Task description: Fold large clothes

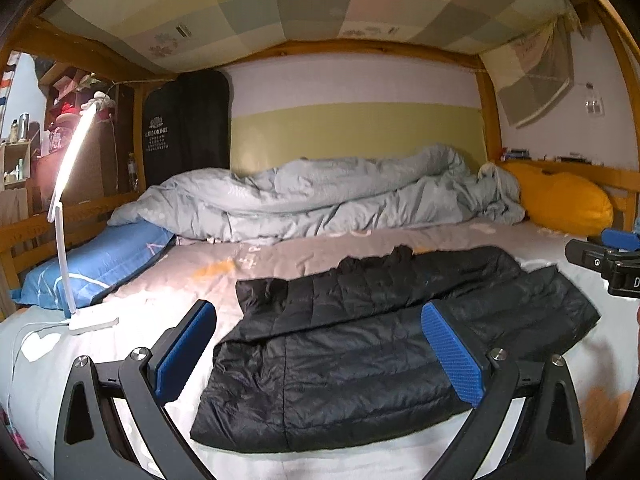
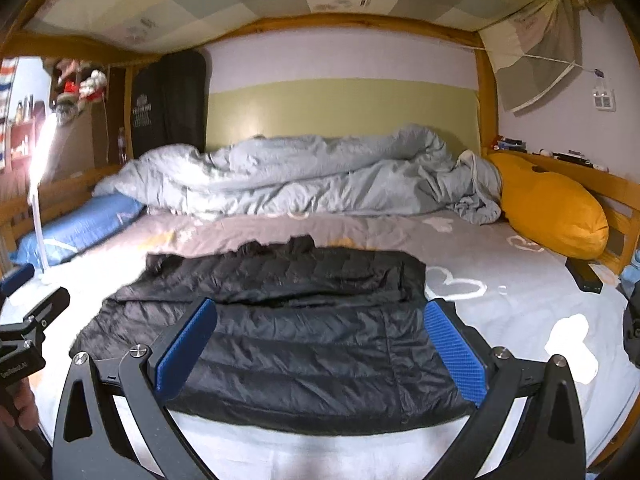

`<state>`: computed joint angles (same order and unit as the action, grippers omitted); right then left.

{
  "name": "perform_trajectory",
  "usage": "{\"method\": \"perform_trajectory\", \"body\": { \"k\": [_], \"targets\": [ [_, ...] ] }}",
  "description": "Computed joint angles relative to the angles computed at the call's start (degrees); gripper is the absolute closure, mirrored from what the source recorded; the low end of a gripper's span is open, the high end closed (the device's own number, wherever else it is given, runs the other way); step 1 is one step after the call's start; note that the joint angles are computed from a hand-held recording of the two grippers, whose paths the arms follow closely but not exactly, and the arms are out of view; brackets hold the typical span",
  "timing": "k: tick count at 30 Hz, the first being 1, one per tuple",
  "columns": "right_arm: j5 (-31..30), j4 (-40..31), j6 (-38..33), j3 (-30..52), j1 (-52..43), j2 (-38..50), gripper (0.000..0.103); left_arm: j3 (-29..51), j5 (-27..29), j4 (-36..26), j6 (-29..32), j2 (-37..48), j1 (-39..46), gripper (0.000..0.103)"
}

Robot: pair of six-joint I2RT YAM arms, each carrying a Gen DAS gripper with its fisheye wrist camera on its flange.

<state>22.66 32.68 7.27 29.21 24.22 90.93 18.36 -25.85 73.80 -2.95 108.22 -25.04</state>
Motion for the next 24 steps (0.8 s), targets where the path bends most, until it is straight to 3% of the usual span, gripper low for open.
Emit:
{"method": "perform_trajectory", "body": {
  "k": [4,18,24],
  "targets": [
    [0.2,1.2,-0.5,0.6,-0.4,2.8,0.0,2.5,-2.9,1.3,1.4,5.3,-0.6,0.0],
    [-1.9,-0.6,-0.5,4.1,-2.1,9.9,0.0,8.9,-0.2,-3.0,4.1,14.5,-1.1,0.0],
    [-0.7,-3.0,-2.5,6.4,0.0,14.7,0.0,12.3,-2.3,-5.1,7.7,19.1,-2.6,0.0]
  ]
}}
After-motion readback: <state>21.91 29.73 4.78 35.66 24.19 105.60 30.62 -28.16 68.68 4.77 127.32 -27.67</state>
